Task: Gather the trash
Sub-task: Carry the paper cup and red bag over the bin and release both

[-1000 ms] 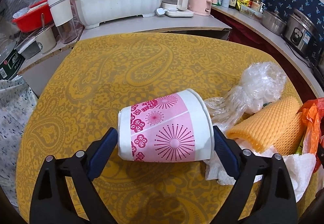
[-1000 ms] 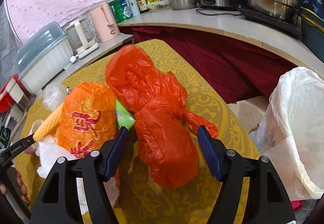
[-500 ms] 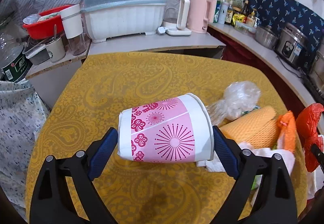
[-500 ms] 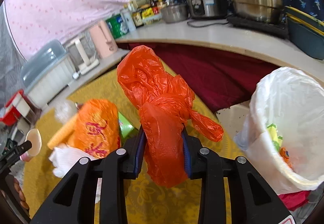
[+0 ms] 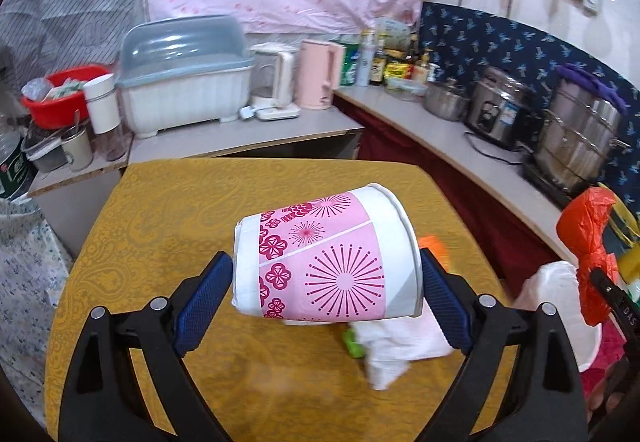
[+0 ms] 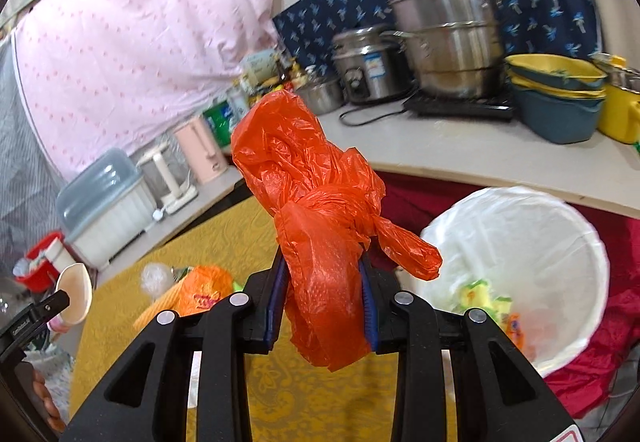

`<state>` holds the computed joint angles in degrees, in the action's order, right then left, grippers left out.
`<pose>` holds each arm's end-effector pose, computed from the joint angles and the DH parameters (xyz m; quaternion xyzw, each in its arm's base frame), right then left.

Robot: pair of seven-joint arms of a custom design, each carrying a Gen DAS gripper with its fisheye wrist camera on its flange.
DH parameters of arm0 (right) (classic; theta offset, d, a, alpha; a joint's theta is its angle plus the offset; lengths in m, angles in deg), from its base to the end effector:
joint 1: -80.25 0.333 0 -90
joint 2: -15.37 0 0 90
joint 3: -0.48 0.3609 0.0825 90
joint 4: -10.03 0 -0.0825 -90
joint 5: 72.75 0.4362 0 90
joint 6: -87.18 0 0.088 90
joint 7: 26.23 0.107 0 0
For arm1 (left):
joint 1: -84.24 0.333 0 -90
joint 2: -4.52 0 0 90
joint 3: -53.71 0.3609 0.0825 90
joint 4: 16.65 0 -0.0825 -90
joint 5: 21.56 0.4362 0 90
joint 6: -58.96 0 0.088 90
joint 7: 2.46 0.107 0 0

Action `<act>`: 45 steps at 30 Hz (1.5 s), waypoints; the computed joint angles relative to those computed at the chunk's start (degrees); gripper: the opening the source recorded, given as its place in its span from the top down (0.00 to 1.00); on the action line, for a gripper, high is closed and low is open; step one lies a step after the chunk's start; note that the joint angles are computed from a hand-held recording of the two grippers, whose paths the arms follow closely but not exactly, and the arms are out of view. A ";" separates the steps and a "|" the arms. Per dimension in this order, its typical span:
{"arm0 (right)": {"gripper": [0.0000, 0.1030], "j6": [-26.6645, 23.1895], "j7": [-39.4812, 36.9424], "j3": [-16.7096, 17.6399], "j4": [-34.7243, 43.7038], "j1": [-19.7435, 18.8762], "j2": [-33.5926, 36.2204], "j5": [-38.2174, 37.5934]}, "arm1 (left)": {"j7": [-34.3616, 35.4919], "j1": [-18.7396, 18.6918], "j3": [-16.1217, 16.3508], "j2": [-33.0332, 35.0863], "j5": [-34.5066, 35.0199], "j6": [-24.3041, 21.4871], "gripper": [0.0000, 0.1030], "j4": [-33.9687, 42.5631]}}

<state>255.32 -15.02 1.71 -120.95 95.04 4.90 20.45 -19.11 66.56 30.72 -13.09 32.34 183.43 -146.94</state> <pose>0.5339 0.0871 0.4873 -0.6535 0.5629 -0.1714 0.4762 0.4071 -0.3275 0.5280 -0.8002 0.3936 -0.2712 0.3622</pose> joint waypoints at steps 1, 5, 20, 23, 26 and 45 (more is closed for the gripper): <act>0.71 -0.07 -0.25 -0.41 -0.29 -0.36 -0.57 0.25 | 0.00 -0.08 -0.35 0.78 0.45 0.08 0.15 1.01; 0.71 -0.60 -0.43 -1.98 -1.30 -2.10 -2.28 0.63 | 0.27 -1.18 -1.38 5.37 2.98 0.37 0.15 6.37; 0.71 -3.81 -1.72 -6.49 -1.97 -9.43 -2.60 1.84 | 10.83 -12.66 3.17 28.14 9.67 3.81 0.15 30.84; 0.71 -4.53 -1.91 -6.95 -1.85 -10.74 -2.08 1.98 | 13.82 -14.64 4.86 32.47 8.82 6.05 0.15 35.40; 0.71 -4.98 -2.01 -7.34 -1.36 -11.94 -1.02 1.85 | 17.68 -16.62 6.40 37.47 7.40 7.57 0.15 40.85; 0.70 -6.29 -1.01 -7.18 1.46 -15.42 5.33 1.10 | 32.04 -23.85 16.19 52.48 -4.38 16.26 0.12 56.93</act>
